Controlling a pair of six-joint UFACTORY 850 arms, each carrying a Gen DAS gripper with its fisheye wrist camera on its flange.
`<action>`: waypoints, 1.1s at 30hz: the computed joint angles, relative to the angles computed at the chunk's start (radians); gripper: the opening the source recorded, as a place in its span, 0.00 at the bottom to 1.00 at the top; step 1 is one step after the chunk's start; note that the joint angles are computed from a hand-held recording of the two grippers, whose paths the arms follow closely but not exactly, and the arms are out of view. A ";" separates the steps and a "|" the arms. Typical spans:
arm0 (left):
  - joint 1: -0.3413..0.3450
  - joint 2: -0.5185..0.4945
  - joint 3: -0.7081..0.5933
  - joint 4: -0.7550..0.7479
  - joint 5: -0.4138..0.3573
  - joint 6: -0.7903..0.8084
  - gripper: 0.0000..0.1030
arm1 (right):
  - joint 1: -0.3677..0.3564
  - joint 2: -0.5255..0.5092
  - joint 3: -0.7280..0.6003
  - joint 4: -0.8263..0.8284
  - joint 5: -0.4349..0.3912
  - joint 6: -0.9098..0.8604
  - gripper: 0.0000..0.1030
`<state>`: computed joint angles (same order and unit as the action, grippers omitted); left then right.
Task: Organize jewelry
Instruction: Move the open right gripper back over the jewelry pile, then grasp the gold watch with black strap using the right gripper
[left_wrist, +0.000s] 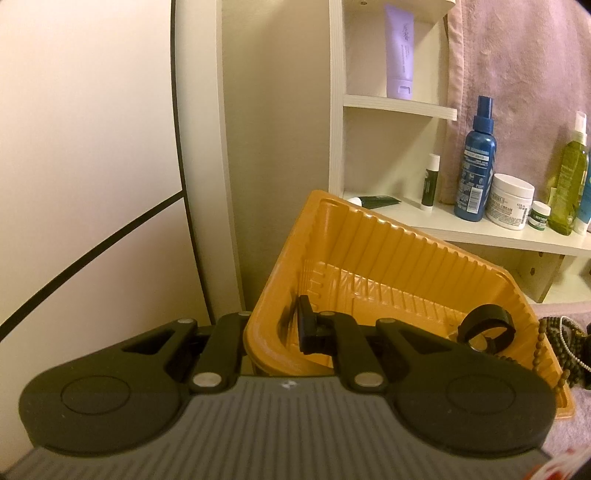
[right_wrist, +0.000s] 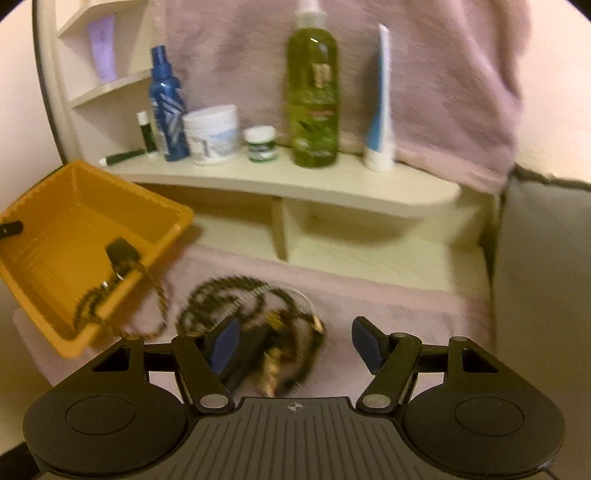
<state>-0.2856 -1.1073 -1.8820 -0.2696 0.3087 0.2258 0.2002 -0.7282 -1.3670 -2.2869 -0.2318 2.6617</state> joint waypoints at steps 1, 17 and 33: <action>0.000 0.000 0.000 0.001 0.000 0.000 0.09 | -0.004 0.007 0.015 -0.018 0.001 0.019 0.66; 0.002 0.002 0.000 0.002 -0.005 0.001 0.10 | -0.004 -0.060 -0.033 -0.358 0.088 0.287 0.24; 0.003 0.000 -0.004 0.003 -0.009 -0.001 0.10 | -0.004 -0.076 -0.056 -0.394 0.047 0.359 0.09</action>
<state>-0.2829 -1.1077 -1.8863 -0.2663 0.2995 0.2251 0.1965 -0.8038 -1.4228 -2.6813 -0.1847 3.0208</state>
